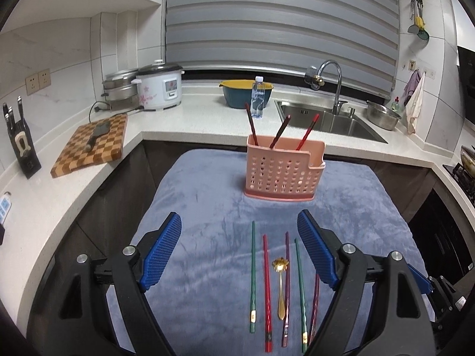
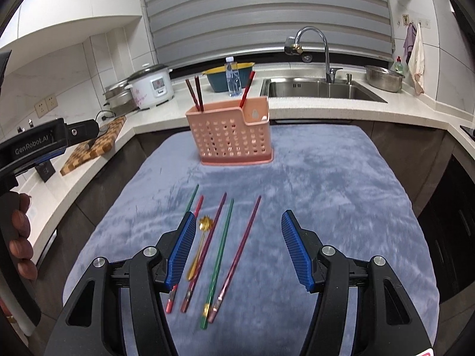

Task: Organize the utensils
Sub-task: 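Move both open tools back down toward the remaining chopsticks, then grasp a dark red chopstick with the right tool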

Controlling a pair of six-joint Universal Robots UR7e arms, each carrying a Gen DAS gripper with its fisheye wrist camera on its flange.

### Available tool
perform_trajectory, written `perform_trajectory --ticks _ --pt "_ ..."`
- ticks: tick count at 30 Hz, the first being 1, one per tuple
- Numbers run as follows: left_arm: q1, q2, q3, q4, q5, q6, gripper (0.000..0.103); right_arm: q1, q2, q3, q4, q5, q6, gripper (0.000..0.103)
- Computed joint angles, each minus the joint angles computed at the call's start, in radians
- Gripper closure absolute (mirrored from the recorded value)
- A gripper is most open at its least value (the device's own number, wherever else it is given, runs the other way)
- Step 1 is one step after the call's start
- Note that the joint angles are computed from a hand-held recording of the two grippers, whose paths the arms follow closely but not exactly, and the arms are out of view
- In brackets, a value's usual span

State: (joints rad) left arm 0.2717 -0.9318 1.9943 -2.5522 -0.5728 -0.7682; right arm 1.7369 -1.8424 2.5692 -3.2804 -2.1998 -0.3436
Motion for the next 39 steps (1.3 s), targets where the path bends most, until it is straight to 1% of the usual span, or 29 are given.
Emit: perform_trajectory --ticks 4,6,10,13,16,17,19,24,27,29,33,39 --pt "-0.007 -0.018 0.043 0.036 -0.015 -0.050 0.026 -0.028 -0.009 0.039 0.007 0.002 0.012 0.045" --pt "-0.009 -0.023 0.063 0.055 -0.027 -0.081 0.026 -0.053 -0.012 0.061 0.011 0.015 0.015 0.045" --pt "-0.004 -0.028 0.102 0.091 -0.078 -0.151 0.026 -0.091 0.019 0.095 -0.016 0.026 0.011 0.045" --pt "0.000 -0.022 0.128 0.097 -0.098 -0.186 0.026 -0.125 0.055 0.113 -0.049 0.041 0.003 0.045" --pt "0.005 -0.009 0.146 0.114 -0.105 -0.211 0.026 -0.164 0.089 0.124 -0.069 0.069 0.014 0.049" --pt "0.007 -0.006 0.151 0.111 -0.107 -0.213 0.026 -0.172 0.103 0.127 -0.082 0.072 0.014 0.052" --pt "0.014 0.002 0.160 0.112 -0.113 -0.225 0.026 -0.178 0.135 0.128 -0.111 0.066 0.010 0.058" --pt "0.024 0.024 0.171 0.099 -0.124 -0.230 0.027 -0.197 0.177 0.125 -0.134 0.077 0.012 0.063" --pt "0.029 0.033 0.171 0.102 -0.129 -0.228 0.027 -0.193 0.222 0.120 -0.167 0.061 0.005 0.069" --pt "0.031 0.038 0.174 0.098 -0.130 -0.223 0.026 -0.197 0.231 0.118 -0.162 0.059 0.010 0.073" --pt "0.037 0.048 0.171 0.102 -0.134 -0.223 0.027 -0.211 0.249 0.116 -0.156 0.069 0.020 0.077" --pt "0.045 0.062 0.169 0.102 -0.144 -0.221 0.027 -0.201 0.296 0.119 -0.191 0.050 -0.006 0.080"
